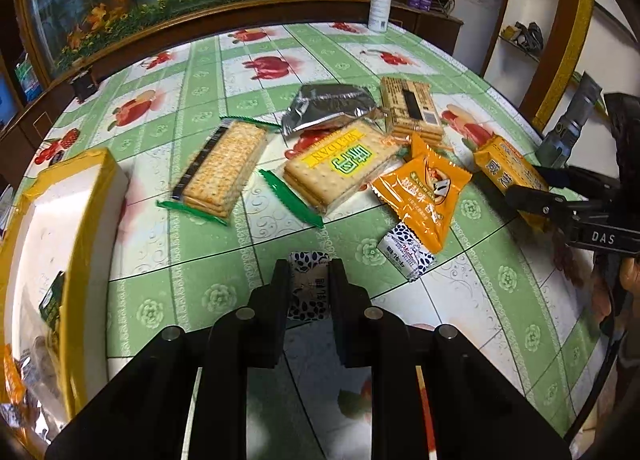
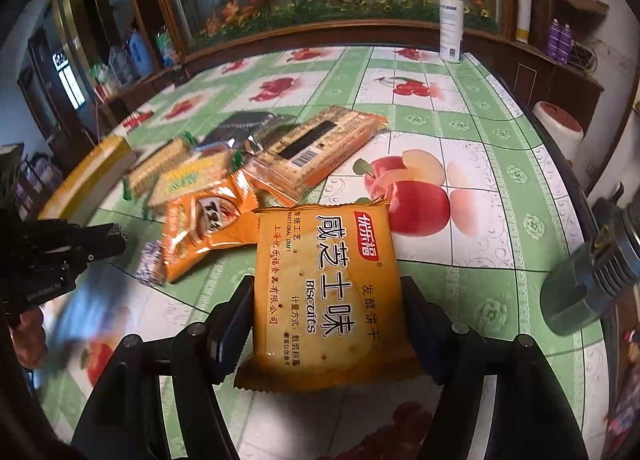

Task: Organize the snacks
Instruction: 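Grasp the orange Biscuits packet with the right gripper while the left gripper grasps a milk candy, then carry both items over the yellow tray and open both grippers to drop them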

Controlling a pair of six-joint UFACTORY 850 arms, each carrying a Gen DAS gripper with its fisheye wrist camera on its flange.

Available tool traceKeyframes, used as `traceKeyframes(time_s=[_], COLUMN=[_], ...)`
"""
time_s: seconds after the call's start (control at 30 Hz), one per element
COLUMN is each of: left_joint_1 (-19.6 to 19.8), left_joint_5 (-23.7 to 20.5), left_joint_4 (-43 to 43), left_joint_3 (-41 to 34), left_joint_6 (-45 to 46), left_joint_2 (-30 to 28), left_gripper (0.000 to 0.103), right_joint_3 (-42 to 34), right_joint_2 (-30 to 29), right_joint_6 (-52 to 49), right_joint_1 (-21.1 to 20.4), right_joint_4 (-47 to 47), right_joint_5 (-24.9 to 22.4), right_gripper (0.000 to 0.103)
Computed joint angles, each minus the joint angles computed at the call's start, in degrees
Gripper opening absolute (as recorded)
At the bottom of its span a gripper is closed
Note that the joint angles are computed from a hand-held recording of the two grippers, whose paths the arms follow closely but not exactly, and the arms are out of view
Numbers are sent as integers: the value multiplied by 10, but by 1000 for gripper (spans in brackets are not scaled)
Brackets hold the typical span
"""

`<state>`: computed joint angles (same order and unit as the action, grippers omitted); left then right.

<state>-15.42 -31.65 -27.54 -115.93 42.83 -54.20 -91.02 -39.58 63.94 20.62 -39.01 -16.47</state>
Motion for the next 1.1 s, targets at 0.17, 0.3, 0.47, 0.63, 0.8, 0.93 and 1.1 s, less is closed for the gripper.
traceKeyframes(time_s=[0.17,0.3,0.47,0.63,0.8,0.93,1.1], left_joint_1=[11,21,38,58,75,86,98], left_joint_5=[21,56,109,147,167,180,192], left_joint_4=[-28,-20,15,65,98,106,114], left_joint_3=[45,90,138,167,186,201,208], left_joint_6=[1,-23,-87,-160,-205,-221,-240], left_joint_2=[34,67,104,127,139,150,156], left_gripper=[16,16,16,16,16,16,17], right_joint_3=[-2,-26,-65,-111,-174,-224,-286], right_joint_2=[10,3,-16,-42,-77,-104,-139], right_joint_6=[35,15,-40,-146,-269,-345,-422], right_joint_1=[17,33,54,68,83,92,98], right_joint_4=[-36,-22,19,131,255,327,401], right_joint_5=[7,9,18,44,42,32,9], right_gripper=[71,71,71,71,71,71,71])
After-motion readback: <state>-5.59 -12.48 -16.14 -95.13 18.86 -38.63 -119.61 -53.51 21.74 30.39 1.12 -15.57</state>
